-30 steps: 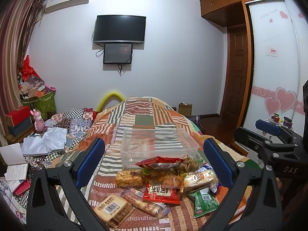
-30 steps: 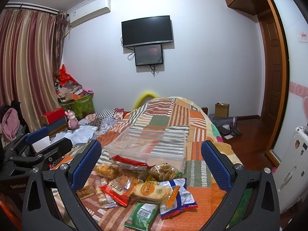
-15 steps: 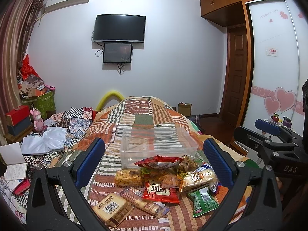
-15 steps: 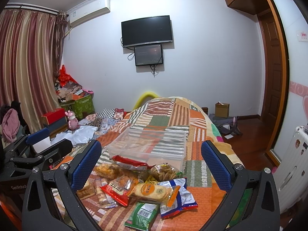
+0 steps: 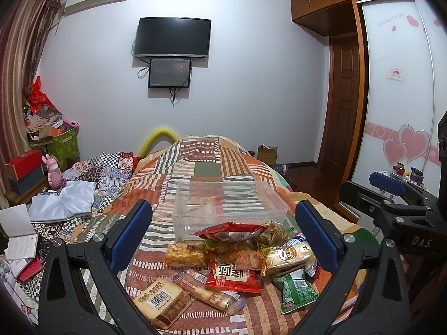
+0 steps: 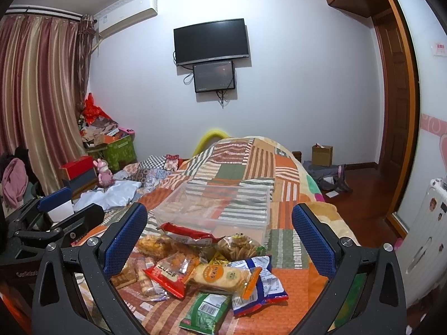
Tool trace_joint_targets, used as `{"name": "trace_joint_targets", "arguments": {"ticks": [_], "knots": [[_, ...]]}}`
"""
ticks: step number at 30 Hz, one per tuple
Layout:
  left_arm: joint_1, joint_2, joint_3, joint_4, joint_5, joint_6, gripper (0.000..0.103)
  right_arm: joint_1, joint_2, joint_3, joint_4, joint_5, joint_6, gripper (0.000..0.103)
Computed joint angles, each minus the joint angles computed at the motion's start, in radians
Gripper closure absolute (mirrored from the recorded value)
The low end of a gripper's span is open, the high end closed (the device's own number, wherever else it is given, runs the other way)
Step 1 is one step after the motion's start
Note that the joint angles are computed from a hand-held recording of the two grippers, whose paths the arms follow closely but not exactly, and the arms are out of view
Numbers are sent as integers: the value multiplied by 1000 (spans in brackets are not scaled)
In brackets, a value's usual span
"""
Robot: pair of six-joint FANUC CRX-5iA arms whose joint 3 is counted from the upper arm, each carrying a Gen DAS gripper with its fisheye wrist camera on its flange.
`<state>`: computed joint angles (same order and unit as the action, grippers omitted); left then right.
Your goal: Organize snacks
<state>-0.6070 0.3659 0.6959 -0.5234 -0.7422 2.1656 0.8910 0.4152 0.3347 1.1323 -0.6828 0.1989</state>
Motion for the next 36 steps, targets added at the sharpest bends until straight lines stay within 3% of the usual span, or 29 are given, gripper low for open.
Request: {"name": "trace_joint_targets", "arguments": {"ticks": [6,14,16,20,28,36], "knots": [[35,17,-6,108,11,-70,0,-5,21,40,-108,-11,74,0],[90,90,29,280,-59,-185,0,-15,65,117,-317,-75,259,0],[105,115,47,322,-89,-203,7,-20,85,157,-396,-107,327,0],[130,154,69,383,-146,-220,11,-32,110,200,-491,-163,393,0],[152,161,49,366,-215,-202,12,-47,89,181,-596,-169,456,0],[187,113,-35,362,-260,-193,12,-50,95,186,-626,-168,489,4]]}}
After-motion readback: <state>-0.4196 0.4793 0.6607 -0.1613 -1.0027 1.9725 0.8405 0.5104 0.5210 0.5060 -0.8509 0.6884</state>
